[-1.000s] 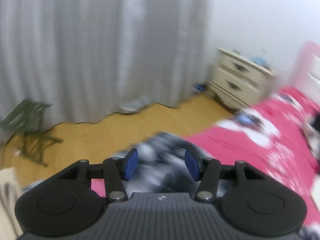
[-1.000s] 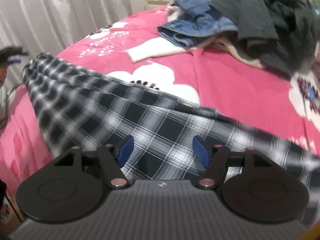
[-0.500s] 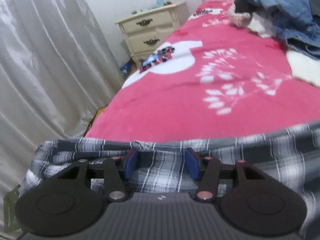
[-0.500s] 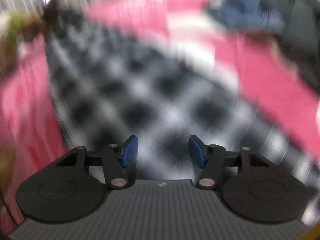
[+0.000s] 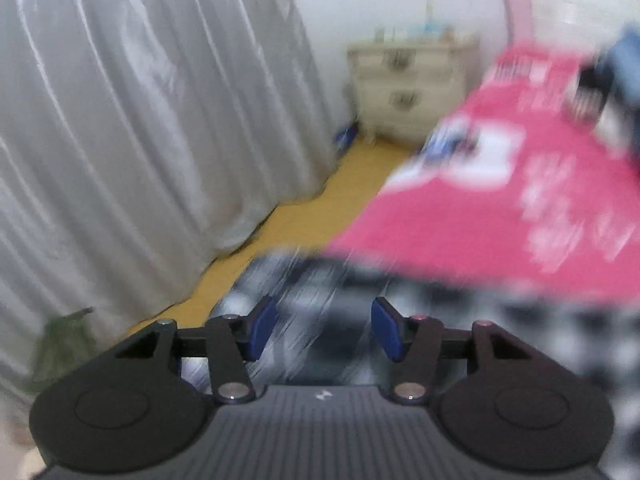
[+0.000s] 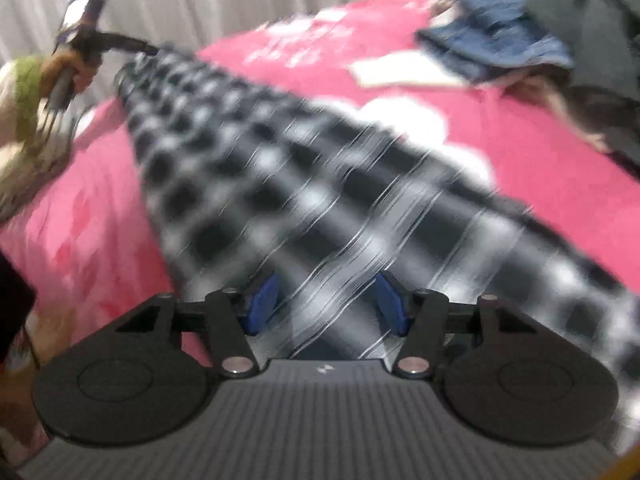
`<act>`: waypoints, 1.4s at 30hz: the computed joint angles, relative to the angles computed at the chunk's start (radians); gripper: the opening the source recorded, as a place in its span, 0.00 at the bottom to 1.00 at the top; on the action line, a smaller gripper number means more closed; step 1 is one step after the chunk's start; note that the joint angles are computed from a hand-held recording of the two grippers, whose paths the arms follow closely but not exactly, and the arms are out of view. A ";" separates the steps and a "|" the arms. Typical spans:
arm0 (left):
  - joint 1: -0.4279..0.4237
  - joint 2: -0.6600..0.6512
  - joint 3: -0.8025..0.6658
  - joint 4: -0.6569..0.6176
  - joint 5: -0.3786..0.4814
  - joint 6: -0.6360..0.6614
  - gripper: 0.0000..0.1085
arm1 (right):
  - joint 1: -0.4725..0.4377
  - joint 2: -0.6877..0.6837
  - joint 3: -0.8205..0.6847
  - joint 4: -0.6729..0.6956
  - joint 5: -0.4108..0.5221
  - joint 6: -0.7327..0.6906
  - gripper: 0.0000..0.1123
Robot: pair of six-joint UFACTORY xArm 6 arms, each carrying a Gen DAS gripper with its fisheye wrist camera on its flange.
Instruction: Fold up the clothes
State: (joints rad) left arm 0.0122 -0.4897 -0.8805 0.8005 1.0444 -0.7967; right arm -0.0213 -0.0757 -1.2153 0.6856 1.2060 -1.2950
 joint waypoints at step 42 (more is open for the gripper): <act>-0.684 0.777 -0.608 -1.252 -0.587 1.375 0.58 | -0.495 -0.190 0.203 -0.222 -0.228 0.997 0.65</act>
State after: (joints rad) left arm -0.6715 0.2869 -1.4881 -0.4519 0.4572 0.5779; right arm -0.5167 -0.2653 -1.0124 0.4633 0.9784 -0.2983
